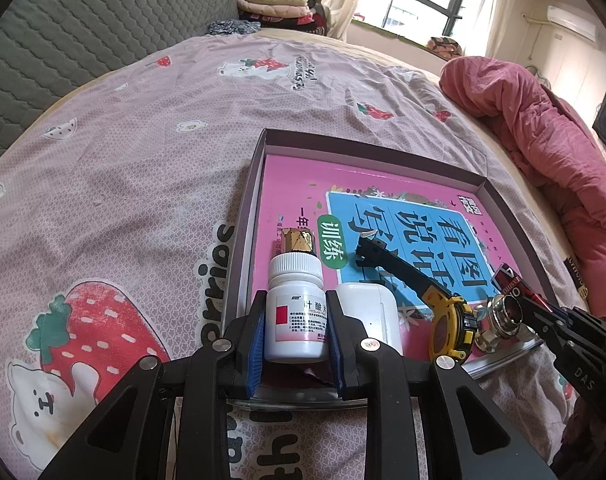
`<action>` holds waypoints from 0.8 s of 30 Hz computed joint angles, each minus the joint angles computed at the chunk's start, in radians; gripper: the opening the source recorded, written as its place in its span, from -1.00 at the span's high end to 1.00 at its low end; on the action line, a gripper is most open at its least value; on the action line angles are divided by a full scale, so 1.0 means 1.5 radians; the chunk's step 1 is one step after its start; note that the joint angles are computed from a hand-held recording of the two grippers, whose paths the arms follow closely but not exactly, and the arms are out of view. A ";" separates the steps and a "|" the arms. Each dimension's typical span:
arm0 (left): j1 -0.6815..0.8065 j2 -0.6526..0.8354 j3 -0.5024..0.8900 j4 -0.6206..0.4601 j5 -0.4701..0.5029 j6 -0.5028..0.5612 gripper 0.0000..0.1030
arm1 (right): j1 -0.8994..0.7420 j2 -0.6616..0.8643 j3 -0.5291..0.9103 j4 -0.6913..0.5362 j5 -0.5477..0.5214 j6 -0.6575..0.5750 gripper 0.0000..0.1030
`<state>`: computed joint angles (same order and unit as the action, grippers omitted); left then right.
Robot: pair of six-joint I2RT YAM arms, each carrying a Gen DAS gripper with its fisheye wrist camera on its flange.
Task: Organize rigid objects
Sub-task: 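Lower the pill bottle into the tray while the right tool lowers the lighter beside the jar, then open the left tool to release the pill bottle while the right tool releases the lighter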
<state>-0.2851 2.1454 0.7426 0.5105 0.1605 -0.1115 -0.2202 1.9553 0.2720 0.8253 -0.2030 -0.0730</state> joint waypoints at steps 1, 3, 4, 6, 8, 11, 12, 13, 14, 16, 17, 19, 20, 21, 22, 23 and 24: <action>0.000 0.000 0.000 0.000 0.000 0.000 0.48 | 0.000 0.000 0.001 -0.001 -0.001 0.000 0.79; 0.000 0.001 0.000 0.000 -0.001 0.001 0.48 | -0.002 0.000 0.003 -0.006 -0.006 -0.001 0.79; 0.000 0.001 0.001 0.000 -0.001 0.001 0.48 | -0.001 -0.001 0.004 -0.007 -0.006 -0.001 0.79; 0.000 0.002 0.001 0.000 -0.001 0.002 0.48 | -0.001 -0.002 0.007 -0.014 -0.009 -0.001 0.78; 0.001 0.001 0.001 -0.002 -0.001 0.005 0.48 | -0.004 -0.004 0.007 -0.017 -0.013 0.001 0.78; -0.001 0.004 0.003 -0.002 -0.004 0.006 0.48 | -0.011 -0.006 0.009 -0.024 -0.024 0.007 0.78; -0.003 0.004 0.005 -0.003 -0.006 0.006 0.48 | -0.012 -0.006 0.009 -0.025 -0.025 0.009 0.78; -0.003 0.005 0.006 -0.004 -0.007 0.006 0.48 | -0.013 -0.008 0.008 -0.024 -0.026 0.011 0.78; -0.003 0.006 0.007 -0.005 -0.006 0.006 0.48 | -0.013 -0.008 0.008 -0.025 -0.026 0.013 0.78; -0.003 0.006 0.010 -0.008 -0.003 0.004 0.46 | -0.012 -0.008 0.007 -0.022 -0.026 0.015 0.77; -0.001 0.006 0.011 -0.009 0.002 0.004 0.42 | -0.012 -0.008 0.005 -0.021 -0.027 0.014 0.77; -0.003 0.004 0.009 -0.008 0.004 0.005 0.36 | -0.011 -0.010 0.002 -0.017 -0.024 0.013 0.76; -0.003 0.003 0.008 -0.008 0.004 0.005 0.28 | -0.010 -0.012 -0.002 -0.012 -0.022 0.013 0.75; -0.002 0.001 0.006 -0.007 0.007 0.004 0.24 | -0.009 -0.016 -0.007 -0.007 -0.022 0.013 0.74; 0.000 0.000 0.004 -0.005 0.016 0.001 0.21 | -0.010 -0.021 -0.011 -0.004 -0.022 0.013 0.69; 0.004 -0.001 0.003 -0.005 0.026 -0.001 0.17 | -0.011 -0.027 -0.018 0.004 -0.023 0.013 0.63; 0.004 -0.003 0.002 -0.004 0.029 -0.001 0.15 | -0.011 -0.033 -0.026 0.012 -0.023 0.015 0.60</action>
